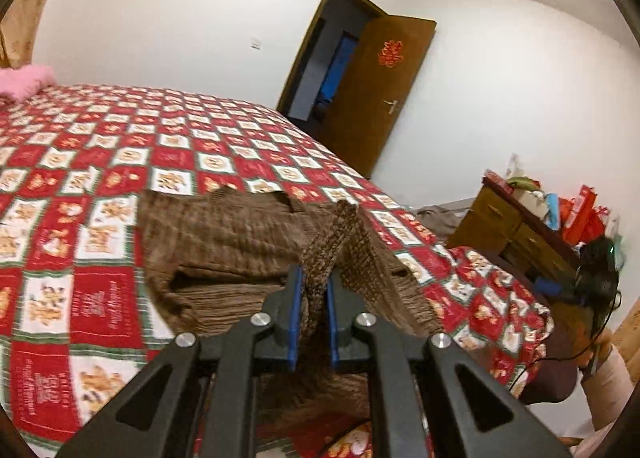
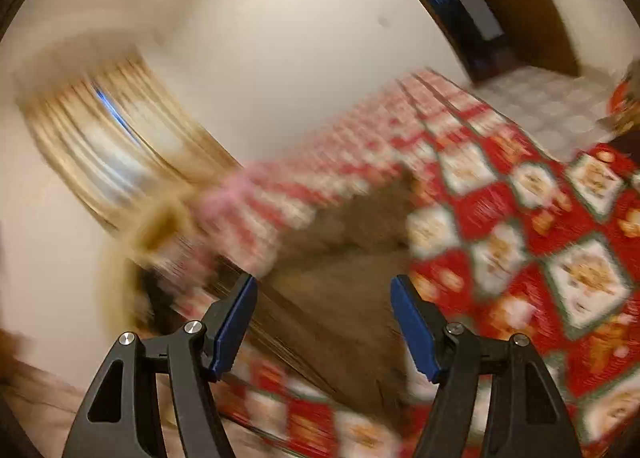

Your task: Fold small clothes

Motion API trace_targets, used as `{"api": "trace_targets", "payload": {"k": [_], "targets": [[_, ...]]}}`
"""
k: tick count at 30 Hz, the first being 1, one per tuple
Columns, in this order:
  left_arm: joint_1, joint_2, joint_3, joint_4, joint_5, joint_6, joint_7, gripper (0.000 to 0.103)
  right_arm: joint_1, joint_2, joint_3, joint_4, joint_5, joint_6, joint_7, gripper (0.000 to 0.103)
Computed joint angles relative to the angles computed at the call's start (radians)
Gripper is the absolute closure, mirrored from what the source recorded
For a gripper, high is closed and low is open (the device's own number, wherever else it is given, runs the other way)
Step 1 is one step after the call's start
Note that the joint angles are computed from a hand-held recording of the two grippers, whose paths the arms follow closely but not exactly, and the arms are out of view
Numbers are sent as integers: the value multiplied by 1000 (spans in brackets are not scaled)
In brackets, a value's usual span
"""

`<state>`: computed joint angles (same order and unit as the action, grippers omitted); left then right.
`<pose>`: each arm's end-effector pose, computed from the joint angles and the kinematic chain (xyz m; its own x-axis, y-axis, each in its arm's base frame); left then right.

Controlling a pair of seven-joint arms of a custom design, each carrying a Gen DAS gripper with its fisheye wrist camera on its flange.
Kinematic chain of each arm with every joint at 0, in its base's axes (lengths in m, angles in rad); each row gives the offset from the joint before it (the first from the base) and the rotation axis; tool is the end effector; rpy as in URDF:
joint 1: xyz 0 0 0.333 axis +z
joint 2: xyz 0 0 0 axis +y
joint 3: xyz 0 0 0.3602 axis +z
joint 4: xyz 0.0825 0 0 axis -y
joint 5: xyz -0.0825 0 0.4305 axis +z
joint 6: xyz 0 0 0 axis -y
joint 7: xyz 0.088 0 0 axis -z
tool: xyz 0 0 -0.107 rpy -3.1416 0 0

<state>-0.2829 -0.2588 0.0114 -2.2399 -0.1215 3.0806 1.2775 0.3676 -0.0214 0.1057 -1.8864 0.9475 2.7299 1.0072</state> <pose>0.5330 -0.1374 0.6355 -0.0753 -0.9281 0.3647 -0.5113 -0.2781 -0.8132 0.5875 0.2671 0.6315 0.4852 -0.7536 -0.4434 -0.6607 0.0161 -0.7505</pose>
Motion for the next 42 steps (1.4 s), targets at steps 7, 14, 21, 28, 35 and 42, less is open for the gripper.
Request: {"api": "trace_targets", "payload": {"k": [7,14,21,28,35,42], "targets": [[150,28,-120,3,145,-49,-186,92,17,120,9,6,-388,-58,326,33],[119,44,-80,-3,125,-77,-184,91,64,212,-25,58,-771,-46,588,33],[154,66,-99,6,141,-182,-201,91,88,243,-31,82,-957,-40,670,89],[116,25,-70,-19,52,-122,-157,91,120,151,-44,28,-1139,72,751,89],[185,10,-113,-11,153,-78,-273,91,202,193,-123,155,-1555,77,1032,93],[167,22,-89,-18,177,-97,-276,91,116,242,-46,195,-1330,46,909,95]]}}
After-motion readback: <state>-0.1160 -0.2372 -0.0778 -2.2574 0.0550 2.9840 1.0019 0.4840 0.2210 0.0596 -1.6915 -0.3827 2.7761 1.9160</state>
